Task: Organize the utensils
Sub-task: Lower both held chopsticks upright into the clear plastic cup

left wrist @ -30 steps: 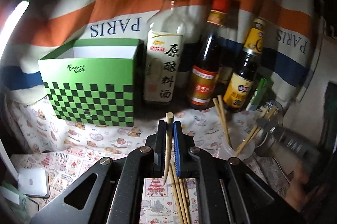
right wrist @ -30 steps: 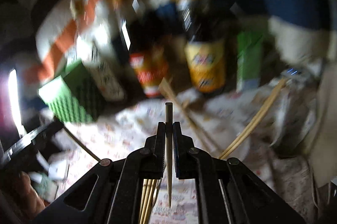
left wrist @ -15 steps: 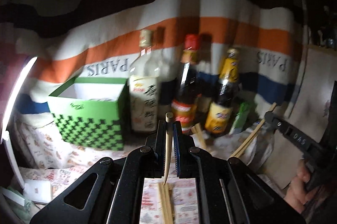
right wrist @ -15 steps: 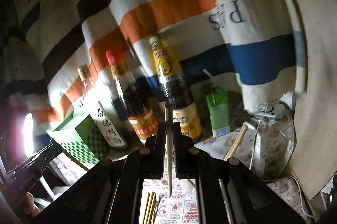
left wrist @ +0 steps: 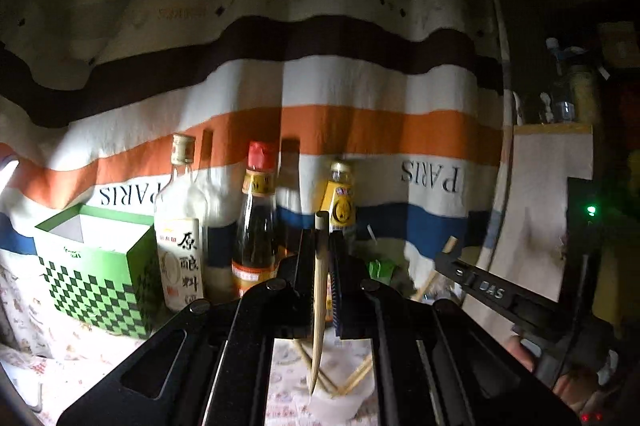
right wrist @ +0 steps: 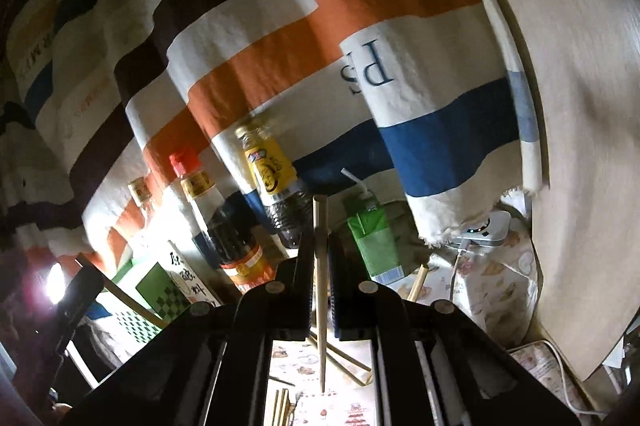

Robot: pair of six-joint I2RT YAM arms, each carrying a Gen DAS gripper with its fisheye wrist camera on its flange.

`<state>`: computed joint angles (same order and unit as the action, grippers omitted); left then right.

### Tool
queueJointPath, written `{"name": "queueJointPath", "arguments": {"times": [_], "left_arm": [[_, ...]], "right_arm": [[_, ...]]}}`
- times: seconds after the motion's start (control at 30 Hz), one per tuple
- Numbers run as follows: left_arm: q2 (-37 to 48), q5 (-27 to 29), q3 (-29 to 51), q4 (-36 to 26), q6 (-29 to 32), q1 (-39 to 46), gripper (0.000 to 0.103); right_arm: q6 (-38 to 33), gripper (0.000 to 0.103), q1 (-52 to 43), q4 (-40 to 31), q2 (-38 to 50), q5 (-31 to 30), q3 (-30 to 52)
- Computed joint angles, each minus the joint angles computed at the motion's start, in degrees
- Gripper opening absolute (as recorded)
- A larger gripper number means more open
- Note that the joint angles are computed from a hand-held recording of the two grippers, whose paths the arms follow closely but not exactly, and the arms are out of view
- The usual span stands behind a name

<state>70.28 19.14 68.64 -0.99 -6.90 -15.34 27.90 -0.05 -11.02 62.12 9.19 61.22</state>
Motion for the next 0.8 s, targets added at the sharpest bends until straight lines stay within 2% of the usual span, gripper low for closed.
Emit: {"name": "queueJointPath", "arguments": {"times": [0.07, 0.13, 0.2, 0.27, 0.4, 0.5, 0.7, 0.8], "left_arm": [[0.61, 0.36, -1.29, 3.33, -2.05, -0.35, 0.006], [2.20, 3.09, -1.53, 5.89, -5.95, 0.05, 0.006], [3.94, 2.82, -0.72, 6.95, -8.20, -0.66, 0.006], [5.64, 0.04, 0.55, 7.20, -7.90, -2.30, 0.006], [7.73, -0.57, -0.23, 11.26, -8.54, -3.09, 0.006], [8.89, -3.47, -1.53, 12.65, -7.55, -3.96, 0.006], [12.99, -1.65, -2.14, 14.68, -9.68, -3.50, 0.006], [14.20, -3.32, -2.97, 16.10, -10.62, -3.46, 0.006]], "right_arm": [[0.44, 0.008, -0.95, 2.44, -0.77, 0.78, -1.50], [0.94, 0.008, -1.79, 6.35, -1.63, 1.72, -3.89], [1.35, 0.008, -3.05, 7.33, -0.76, 0.63, -4.26], [2.60, 0.008, -4.48, 7.62, 0.60, -0.90, -4.16], [3.27, 0.008, -6.17, 8.42, 3.31, -1.97, -3.70], [3.38, 0.008, -6.84, 8.60, 5.10, -1.66, -3.33], [3.78, 0.008, -8.11, 8.70, 9.27, -4.06, -2.12], [4.00, 0.008, -8.39, 8.41, 11.17, -4.28, -1.51]]}}
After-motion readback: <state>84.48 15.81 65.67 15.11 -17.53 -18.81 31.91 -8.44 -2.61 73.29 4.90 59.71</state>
